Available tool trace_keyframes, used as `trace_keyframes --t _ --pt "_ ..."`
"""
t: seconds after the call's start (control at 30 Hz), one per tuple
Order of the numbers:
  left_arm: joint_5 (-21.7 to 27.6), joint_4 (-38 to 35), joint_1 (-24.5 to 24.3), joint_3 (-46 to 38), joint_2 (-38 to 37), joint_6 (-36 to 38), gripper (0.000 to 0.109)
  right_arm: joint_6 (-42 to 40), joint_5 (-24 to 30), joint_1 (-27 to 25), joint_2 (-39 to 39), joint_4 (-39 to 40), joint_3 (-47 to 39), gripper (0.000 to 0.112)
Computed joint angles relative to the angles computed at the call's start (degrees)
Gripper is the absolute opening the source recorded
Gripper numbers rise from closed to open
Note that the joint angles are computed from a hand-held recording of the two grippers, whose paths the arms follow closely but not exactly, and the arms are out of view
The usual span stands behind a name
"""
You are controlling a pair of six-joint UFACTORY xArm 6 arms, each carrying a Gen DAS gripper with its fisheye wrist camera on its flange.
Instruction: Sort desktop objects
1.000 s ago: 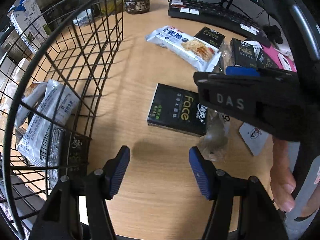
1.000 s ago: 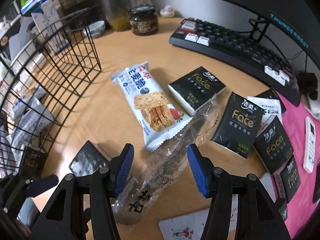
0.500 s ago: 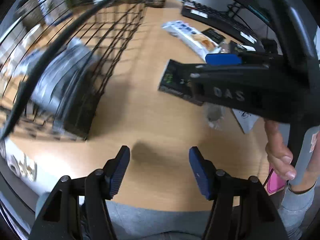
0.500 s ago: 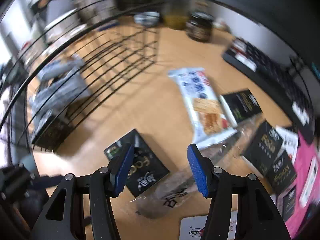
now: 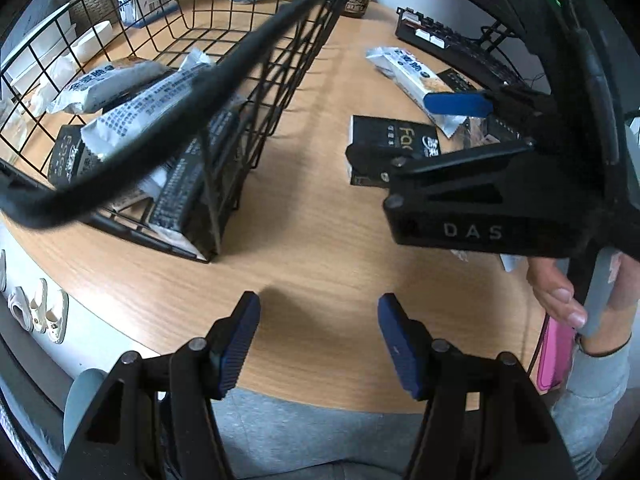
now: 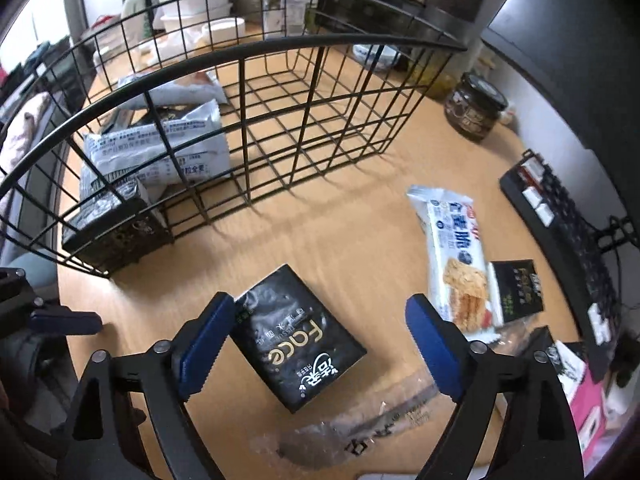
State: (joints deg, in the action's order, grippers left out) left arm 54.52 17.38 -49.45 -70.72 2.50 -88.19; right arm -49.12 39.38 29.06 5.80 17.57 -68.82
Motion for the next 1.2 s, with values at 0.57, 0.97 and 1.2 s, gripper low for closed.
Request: trace_keyframes --t 0.57,0.97,1.2 --pt "1.0 1.3 -0.9 -0.7 -0.2 0.6 0.067 8.3 8.1 -4.8 -7.5 2.1 5.7 0.011" --pt "4.2 2.3 -0.4 -2.9 1.9 -1.9 0.067 13.3 -1.9 -7.2 -16.6 -0.7 14.8 0.006" --pt "5.3 3.3 0.0 -3.8 3.1 -4.5 0.067 10.5 -3.6 -4.2 -10.1 -1.6 11.0 0.006"
